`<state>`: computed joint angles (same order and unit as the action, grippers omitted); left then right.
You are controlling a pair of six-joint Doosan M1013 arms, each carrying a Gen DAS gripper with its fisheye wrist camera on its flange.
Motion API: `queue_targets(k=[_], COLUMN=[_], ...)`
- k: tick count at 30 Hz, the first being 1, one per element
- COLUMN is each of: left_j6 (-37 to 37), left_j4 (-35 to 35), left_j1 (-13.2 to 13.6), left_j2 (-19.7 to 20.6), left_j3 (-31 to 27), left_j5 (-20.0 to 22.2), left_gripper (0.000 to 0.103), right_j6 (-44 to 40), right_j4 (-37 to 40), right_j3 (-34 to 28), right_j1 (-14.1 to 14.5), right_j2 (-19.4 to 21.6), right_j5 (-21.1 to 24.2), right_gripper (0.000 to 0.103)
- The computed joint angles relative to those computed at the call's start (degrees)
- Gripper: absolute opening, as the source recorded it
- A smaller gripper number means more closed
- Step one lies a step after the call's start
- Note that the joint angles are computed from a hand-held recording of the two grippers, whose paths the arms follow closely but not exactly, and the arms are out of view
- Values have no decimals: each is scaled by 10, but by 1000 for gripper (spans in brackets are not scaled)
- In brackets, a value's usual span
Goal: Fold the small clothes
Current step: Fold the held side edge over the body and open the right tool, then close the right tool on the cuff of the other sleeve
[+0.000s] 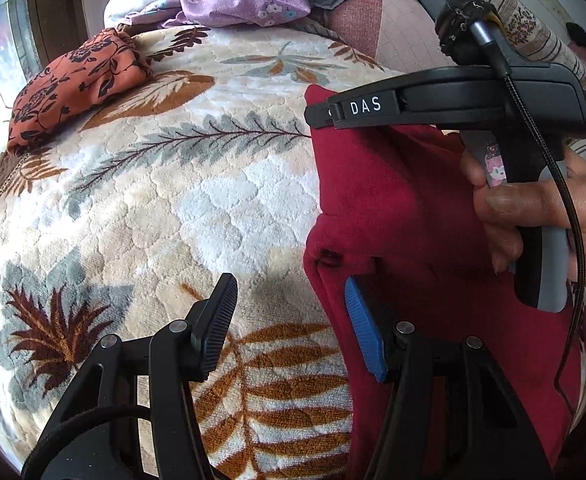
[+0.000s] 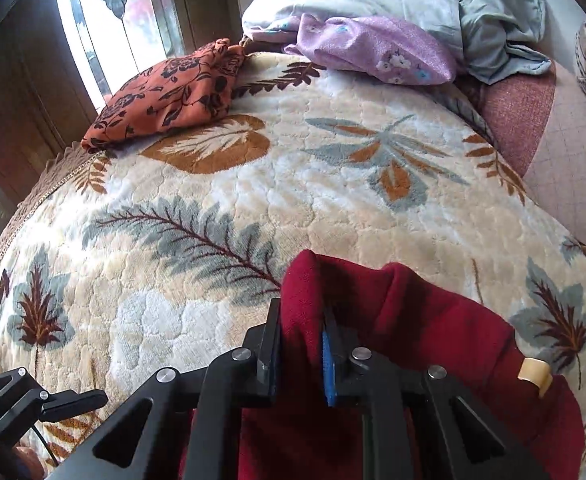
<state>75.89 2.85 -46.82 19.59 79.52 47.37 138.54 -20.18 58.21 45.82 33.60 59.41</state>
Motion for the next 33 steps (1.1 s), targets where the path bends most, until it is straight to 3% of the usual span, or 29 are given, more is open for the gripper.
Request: queue_targets(k=[3, 9, 12, 13, 14, 15, 18, 23, 27, 33], left_j6=[-23, -35, -12, -8, -4, -2, -7, -77, -77, -73], left_j4=[13, -3, -23, -27, -30, -32, -34, 60, 31, 37], left_j1=[6, 13, 12, 10, 9, 8, 4, -11, -3, -8], left_j2=[-6, -9, -14, -14, -14, -13, -2, 33, 34, 18], left_j3=[5, 6, 9, 10, 10, 9, -2, -39, -38, -25], left_j5=[-12, -39, -63, -72, -80, -83, -78, 8, 8, -19], left_gripper=[56, 56, 56, 56, 56, 56, 56, 57, 58, 58], right_j6=[22, 68, 103, 113, 129, 159, 204, 238, 229, 246], right_j4=[22, 19, 30, 27, 11, -27, -88, -132, -86, -116], right_j3=[9, -10, 29, 42, 55, 69, 106, 123, 128, 139], right_j1=[-7, -13, -14, -12, -8, 0, 17, 42, 32, 48], right_j2=[-6, 20, -8, -21, -34, -48, -79, -79, -65, -84], right_j5=[-63, -58, -103, -110, -113, -105, -93, 9, 41, 64], right_gripper=[12, 12, 16, 27, 46, 52, 54, 51, 48, 48])
